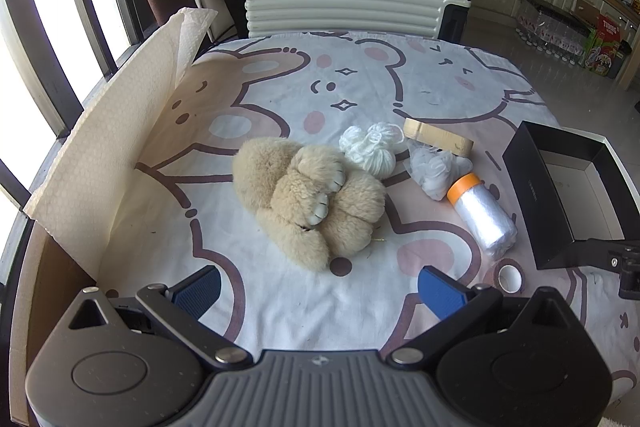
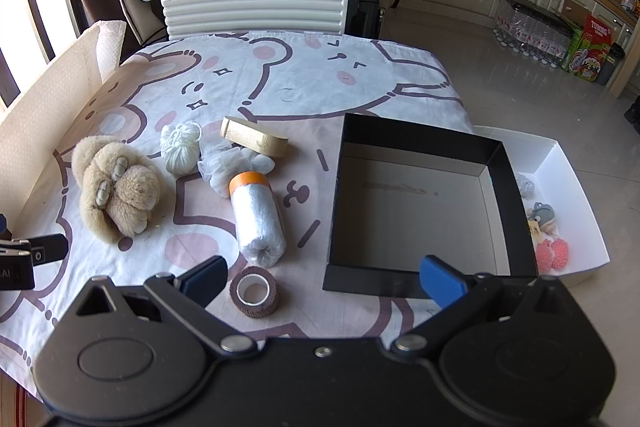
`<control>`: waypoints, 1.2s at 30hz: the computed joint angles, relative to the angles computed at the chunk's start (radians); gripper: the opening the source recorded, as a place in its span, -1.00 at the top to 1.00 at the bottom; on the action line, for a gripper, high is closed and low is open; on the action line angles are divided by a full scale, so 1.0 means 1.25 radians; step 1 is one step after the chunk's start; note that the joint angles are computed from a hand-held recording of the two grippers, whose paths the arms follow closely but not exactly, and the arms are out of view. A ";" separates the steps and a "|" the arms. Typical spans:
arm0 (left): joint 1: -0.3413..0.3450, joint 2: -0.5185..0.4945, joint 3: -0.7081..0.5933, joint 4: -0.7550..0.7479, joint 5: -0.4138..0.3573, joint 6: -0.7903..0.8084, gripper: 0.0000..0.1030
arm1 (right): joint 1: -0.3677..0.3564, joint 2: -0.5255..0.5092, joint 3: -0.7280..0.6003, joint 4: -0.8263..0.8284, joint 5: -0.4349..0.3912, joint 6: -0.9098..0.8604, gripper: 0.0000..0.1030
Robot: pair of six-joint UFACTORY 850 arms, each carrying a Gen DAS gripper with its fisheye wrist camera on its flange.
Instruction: Organize objects
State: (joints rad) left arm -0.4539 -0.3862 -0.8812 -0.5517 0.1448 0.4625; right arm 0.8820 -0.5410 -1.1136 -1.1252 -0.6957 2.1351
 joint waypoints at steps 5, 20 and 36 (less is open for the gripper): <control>0.000 0.000 -0.001 -0.003 -0.001 0.002 -1.00 | 0.000 0.000 0.000 0.001 0.000 -0.001 -1.00; -0.001 -0.001 0.001 0.000 0.002 0.000 -1.00 | 0.000 0.000 0.000 0.001 -0.001 0.000 -1.00; -0.001 -0.001 0.001 -0.003 0.002 0.004 -1.00 | 0.000 -0.001 -0.001 0.004 -0.001 -0.002 -1.00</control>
State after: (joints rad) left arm -0.4551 -0.3872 -0.8796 -0.5557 0.1474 0.4678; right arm 0.8816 -0.5420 -1.1147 -1.1207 -0.6970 2.1330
